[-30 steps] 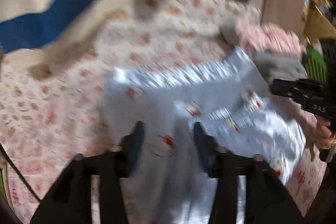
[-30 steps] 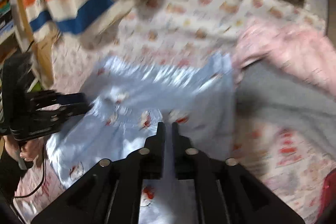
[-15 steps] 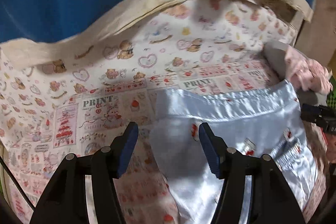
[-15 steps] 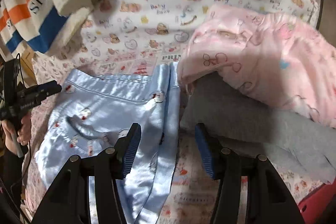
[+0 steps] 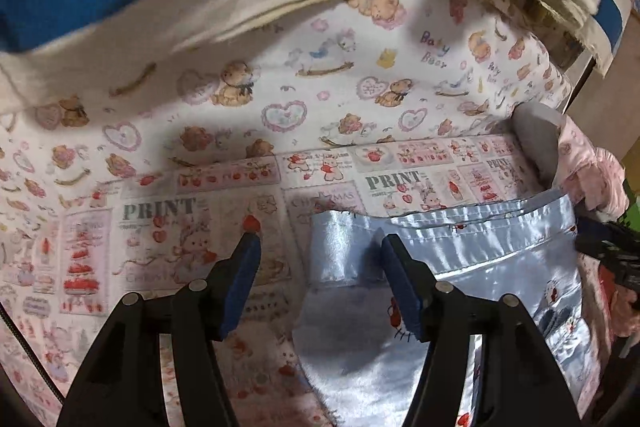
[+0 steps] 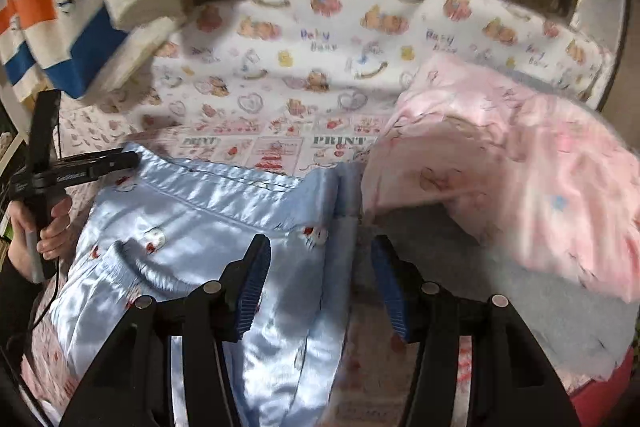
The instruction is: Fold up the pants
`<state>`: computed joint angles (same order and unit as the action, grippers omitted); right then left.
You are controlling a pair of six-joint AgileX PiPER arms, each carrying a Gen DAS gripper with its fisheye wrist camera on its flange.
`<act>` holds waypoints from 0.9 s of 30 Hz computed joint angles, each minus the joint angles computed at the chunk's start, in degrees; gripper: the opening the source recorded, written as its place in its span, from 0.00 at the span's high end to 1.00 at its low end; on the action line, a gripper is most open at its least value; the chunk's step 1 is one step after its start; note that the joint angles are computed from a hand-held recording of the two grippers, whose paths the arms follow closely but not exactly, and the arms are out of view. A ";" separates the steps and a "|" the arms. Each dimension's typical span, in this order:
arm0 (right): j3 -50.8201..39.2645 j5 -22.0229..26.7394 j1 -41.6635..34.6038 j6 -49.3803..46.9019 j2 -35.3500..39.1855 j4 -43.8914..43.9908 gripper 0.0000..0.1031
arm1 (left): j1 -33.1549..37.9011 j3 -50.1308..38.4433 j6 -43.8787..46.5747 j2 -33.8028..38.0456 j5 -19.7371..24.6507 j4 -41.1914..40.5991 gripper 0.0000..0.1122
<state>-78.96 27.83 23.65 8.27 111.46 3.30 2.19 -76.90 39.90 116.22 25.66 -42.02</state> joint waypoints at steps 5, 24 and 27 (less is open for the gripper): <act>-8.79 2.65 0.62 6.05 6.84 -4.97 0.49 | -0.63 -2.25 -1.54 1.39 0.09 1.48 0.45; -0.71 -7.09 -1.27 -9.95 1.14 8.95 0.96 | 1.79 4.26 22.59 -3.82 3.23 -24.49 0.96; 4.32 -8.94 -0.91 -13.68 -3.87 12.66 0.96 | 2.68 8.67 28.21 -9.08 4.42 -28.83 0.96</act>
<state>-74.64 18.89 22.75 -5.41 107.58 15.96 4.88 -68.23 68.11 107.14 30.08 -70.85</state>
